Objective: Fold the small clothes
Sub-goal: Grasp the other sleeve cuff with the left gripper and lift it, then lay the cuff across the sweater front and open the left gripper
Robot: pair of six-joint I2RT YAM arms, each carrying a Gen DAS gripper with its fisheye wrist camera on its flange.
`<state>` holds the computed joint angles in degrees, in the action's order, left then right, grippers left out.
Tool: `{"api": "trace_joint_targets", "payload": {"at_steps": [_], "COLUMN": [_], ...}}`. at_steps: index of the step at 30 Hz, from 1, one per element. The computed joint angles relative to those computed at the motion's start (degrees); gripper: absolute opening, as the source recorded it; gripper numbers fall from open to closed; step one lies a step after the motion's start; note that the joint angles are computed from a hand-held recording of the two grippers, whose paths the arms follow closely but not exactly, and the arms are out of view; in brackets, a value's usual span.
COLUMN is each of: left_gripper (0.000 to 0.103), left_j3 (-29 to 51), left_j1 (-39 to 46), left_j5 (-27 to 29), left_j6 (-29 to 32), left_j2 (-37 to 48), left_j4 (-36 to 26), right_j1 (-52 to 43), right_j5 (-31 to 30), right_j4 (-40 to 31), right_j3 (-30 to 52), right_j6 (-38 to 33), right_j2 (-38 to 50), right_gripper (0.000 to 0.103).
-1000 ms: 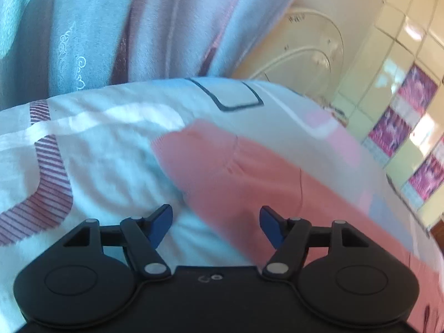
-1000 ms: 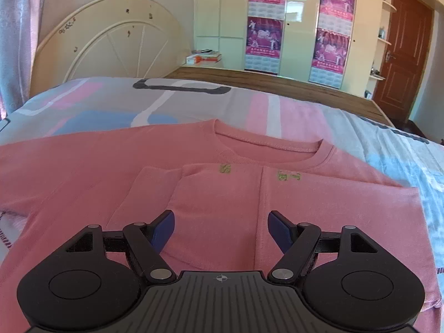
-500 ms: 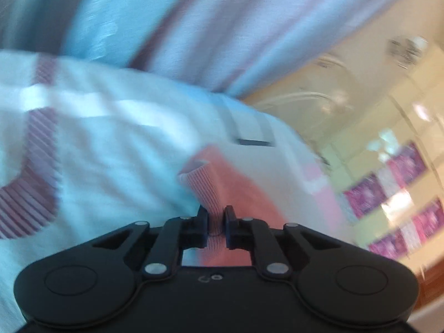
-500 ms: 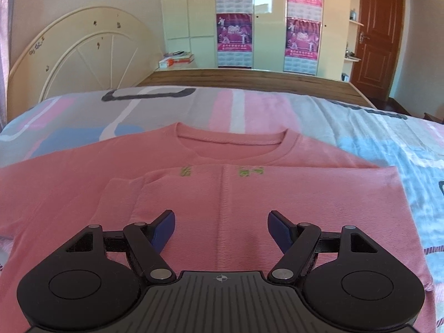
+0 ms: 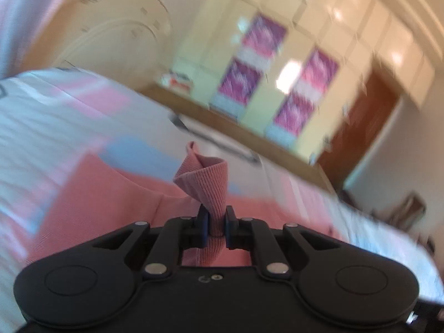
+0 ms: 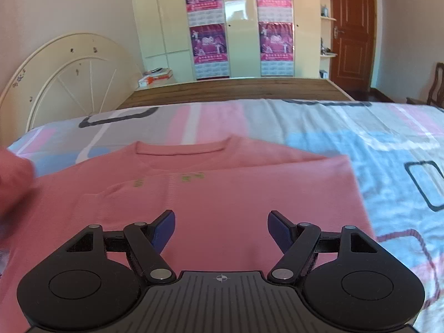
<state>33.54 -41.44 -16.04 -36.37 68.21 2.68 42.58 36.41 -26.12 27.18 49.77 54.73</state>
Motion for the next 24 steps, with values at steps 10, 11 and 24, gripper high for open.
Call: {"api": "trace_joint_targets", "payload": {"at_steps": [10,11,24], "left_gripper": [0.009,0.010,0.040], "left_j3": [20.99,22.27,-0.37], "left_j1": [-17.34,-17.88,-17.01], "left_j5": [-5.06,-3.32,-11.82], "left_j6": [1.42,1.07,-2.39], "left_j2": [28.36,30.99,5.81], "left_j4": [-4.37,-4.32,-9.51], "right_j1": [-11.42,-12.38,-13.02], "right_j5": [-6.84,-7.60,-22.54], "right_j4": [-9.63,-10.70,5.11], "right_j3": [-4.90,-5.03,-7.37], "right_j6": [-4.71,-5.10,-0.53], "right_j2": [-19.71,-21.06,-13.85], "right_gripper": [0.073,0.074,0.073]}}
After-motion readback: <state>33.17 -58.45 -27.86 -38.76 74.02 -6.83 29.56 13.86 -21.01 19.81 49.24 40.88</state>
